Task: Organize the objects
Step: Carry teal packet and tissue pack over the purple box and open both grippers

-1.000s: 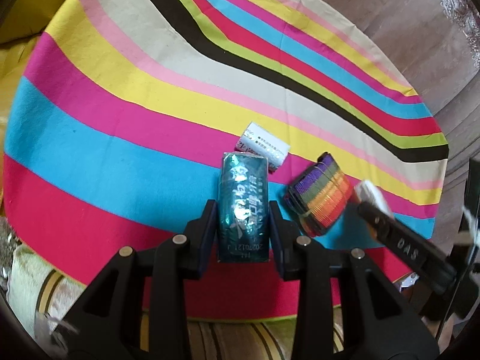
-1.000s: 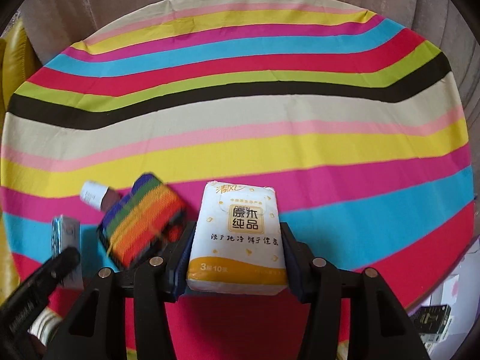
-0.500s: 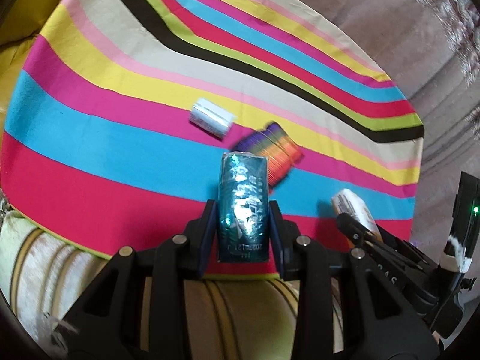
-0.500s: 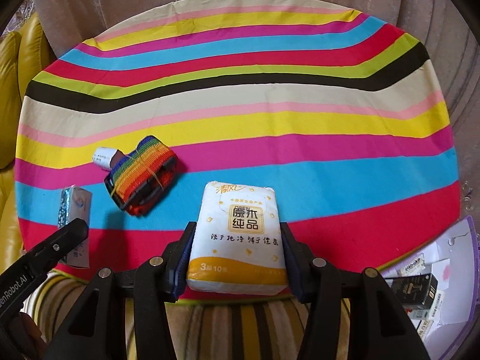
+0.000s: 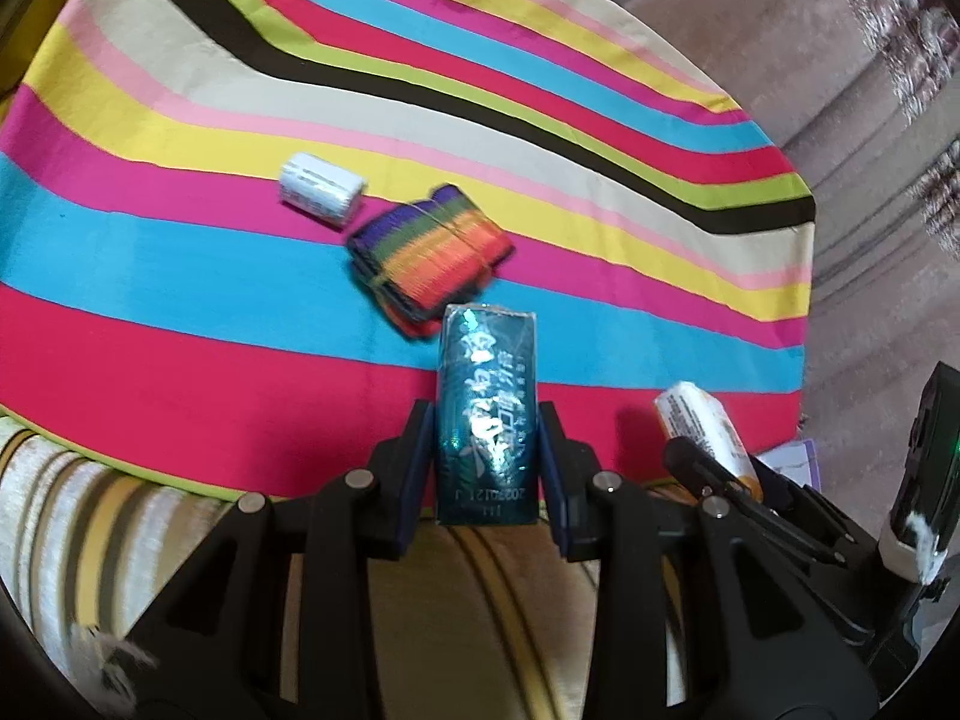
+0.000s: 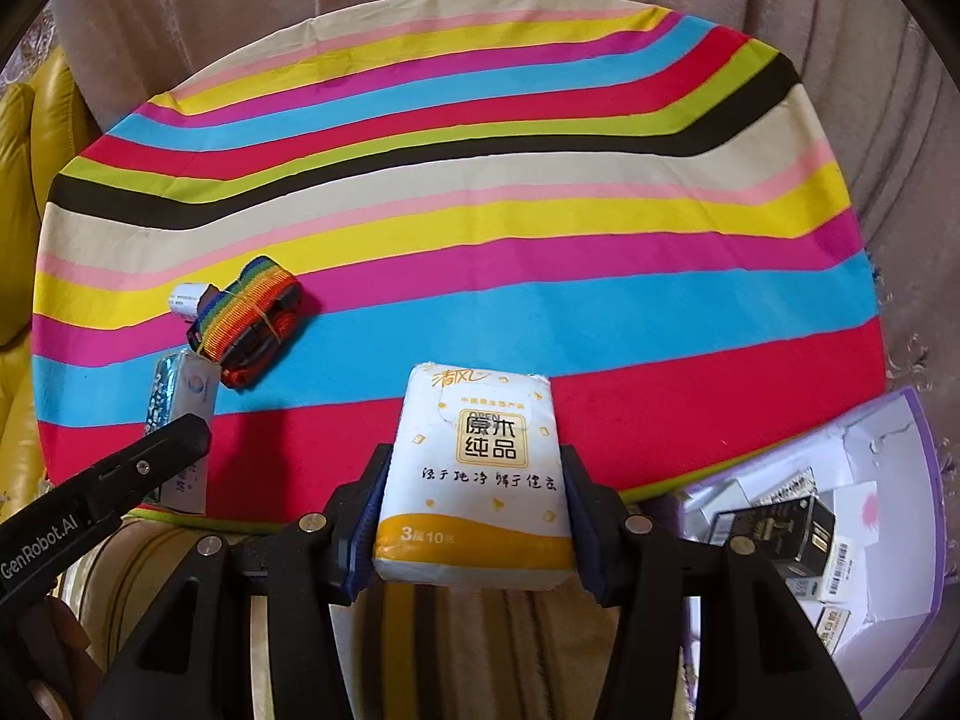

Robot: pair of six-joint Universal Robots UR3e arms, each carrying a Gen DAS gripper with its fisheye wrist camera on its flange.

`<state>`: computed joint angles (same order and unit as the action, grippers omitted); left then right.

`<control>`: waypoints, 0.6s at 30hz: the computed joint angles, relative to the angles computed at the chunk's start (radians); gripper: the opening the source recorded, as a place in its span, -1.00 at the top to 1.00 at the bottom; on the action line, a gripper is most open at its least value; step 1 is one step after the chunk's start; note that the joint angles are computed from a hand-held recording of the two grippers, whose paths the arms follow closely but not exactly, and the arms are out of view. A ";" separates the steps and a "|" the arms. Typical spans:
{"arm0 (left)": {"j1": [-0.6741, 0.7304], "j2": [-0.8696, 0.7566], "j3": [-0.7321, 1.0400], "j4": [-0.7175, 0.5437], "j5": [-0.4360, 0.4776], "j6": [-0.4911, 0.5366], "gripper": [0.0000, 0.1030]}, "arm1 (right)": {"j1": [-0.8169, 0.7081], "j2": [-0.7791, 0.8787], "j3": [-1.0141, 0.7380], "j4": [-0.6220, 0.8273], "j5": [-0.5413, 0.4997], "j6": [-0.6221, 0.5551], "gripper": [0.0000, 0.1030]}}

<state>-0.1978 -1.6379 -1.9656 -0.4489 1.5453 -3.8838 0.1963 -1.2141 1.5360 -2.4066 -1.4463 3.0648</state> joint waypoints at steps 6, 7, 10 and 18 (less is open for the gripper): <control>-0.067 -0.083 0.110 -0.033 0.005 0.009 0.27 | -0.040 -0.058 0.066 -0.011 0.000 -0.017 -0.03; -0.076 -0.095 0.127 -0.039 0.006 0.012 0.27 | -0.050 -0.069 0.079 -0.013 0.003 -0.020 -0.03; -0.089 -0.114 0.153 -0.049 0.002 0.018 0.27 | -0.076 -0.091 0.110 -0.017 0.007 -0.025 -0.03; -0.135 -0.187 0.257 -0.091 -0.014 0.043 0.27 | -0.134 -0.147 0.179 -0.038 -0.007 -0.045 -0.03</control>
<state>-0.3330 -1.8247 -1.7086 -0.5396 1.5316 -3.8405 0.0628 -1.3609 1.7153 -2.4443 -1.4537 3.0196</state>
